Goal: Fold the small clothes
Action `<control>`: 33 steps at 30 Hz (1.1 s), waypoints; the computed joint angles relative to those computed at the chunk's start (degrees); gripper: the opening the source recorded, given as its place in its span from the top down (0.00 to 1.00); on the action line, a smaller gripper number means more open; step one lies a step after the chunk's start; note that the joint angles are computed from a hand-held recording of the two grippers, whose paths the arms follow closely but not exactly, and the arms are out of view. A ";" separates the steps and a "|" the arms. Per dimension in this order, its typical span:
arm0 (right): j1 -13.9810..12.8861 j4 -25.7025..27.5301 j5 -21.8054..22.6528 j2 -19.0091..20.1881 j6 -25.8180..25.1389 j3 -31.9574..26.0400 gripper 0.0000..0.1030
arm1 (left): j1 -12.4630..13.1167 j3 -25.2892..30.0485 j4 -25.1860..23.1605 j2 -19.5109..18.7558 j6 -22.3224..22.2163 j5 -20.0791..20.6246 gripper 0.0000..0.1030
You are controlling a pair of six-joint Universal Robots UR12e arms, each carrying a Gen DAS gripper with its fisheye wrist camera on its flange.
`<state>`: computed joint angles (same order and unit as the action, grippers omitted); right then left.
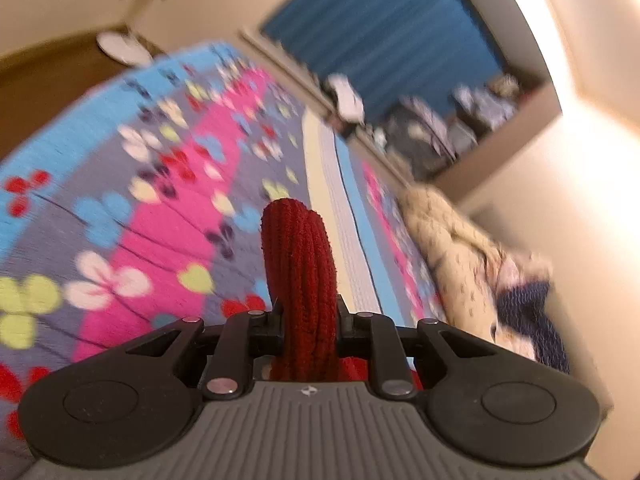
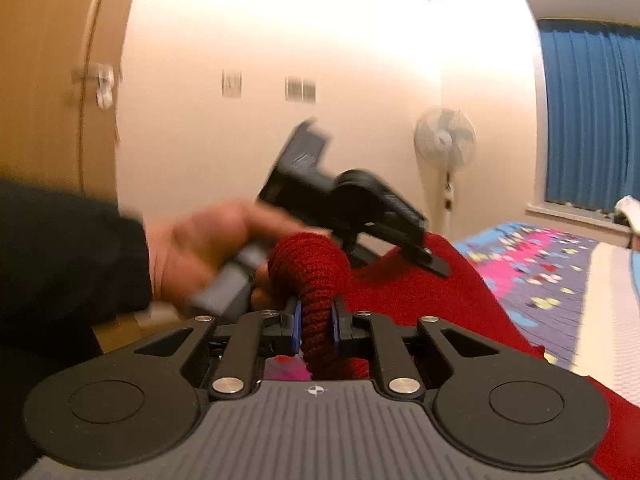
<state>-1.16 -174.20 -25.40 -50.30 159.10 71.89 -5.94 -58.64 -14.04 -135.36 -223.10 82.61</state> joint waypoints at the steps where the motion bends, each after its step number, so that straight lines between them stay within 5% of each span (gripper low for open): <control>1: 0.03 0.19 -0.08 -0.35 0.57 0.42 0.86 | -0.34 -0.71 -1.86 0.64 -0.64 2.42 0.79; 4: 0.25 12.63 -4.44 -2.75 -4.91 2.47 0.86 | -1.21 1.08 -12.77 0.54 -3.97 5.71 0.79; 6: -0.03 17.66 -7.86 -3.48 -3.82 2.62 0.87 | -2.21 3.07 -14.79 -0.39 -4.28 8.65 0.79; 9: -1.47 14.00 -10.02 -3.59 5.58 2.30 0.87 | -3.26 4.53 -8.29 -1.46 -6.24 8.43 0.70; 12: -3.58 4.92 -15.29 -3.75 18.76 2.53 0.88 | -4.05 4.61 4.76 -2.45 -5.87 5.16 0.15; 13: -4.38 3.23 -17.91 -3.92 21.95 2.73 0.88 | -4.51 4.94 9.33 -3.01 -5.39 4.54 0.13; 16: -6.68 4.70 -26.99 -4.60 30.88 3.44 0.89 | -5.91 5.76 9.55 -3.24 -0.89 4.43 0.14; 19: -7.71 14.33 -38.28 -4.93 36.41 2.92 0.89 | -6.97 7.46 -1.11 -3.45 4.76 1.29 0.25; 21: -8.08 21.66 -42.09 -4.65 37.45 1.91 0.88 | -7.76 9.00 -7.94 -4.01 9.87 0.54 0.35; 23: -9.46 27.06 -38.00 -3.90 40.57 1.18 0.86 | -8.61 10.02 -12.20 -4.66 15.82 0.46 0.42; 25: -10.87 25.05 -32.07 -3.54 43.85 1.86 0.81 | -9.29 11.45 -14.43 -5.59 21.17 0.46 0.47; 30: -11.88 19.19 -26.93 -2.01 46.74 1.18 0.43 | -10.85 14.29 -17.07 -7.61 28.64 -0.19 0.52; 33: -11.79 21.81 -27.42 -0.80 46.62 -1.12 0.45 | -11.47 15.98 -22.39 -8.56 33.02 -0.26 0.53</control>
<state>-12.95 -152.39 -52.82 -51.10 205.72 70.77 -17.41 -42.66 -36.43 -143.92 -190.08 82.34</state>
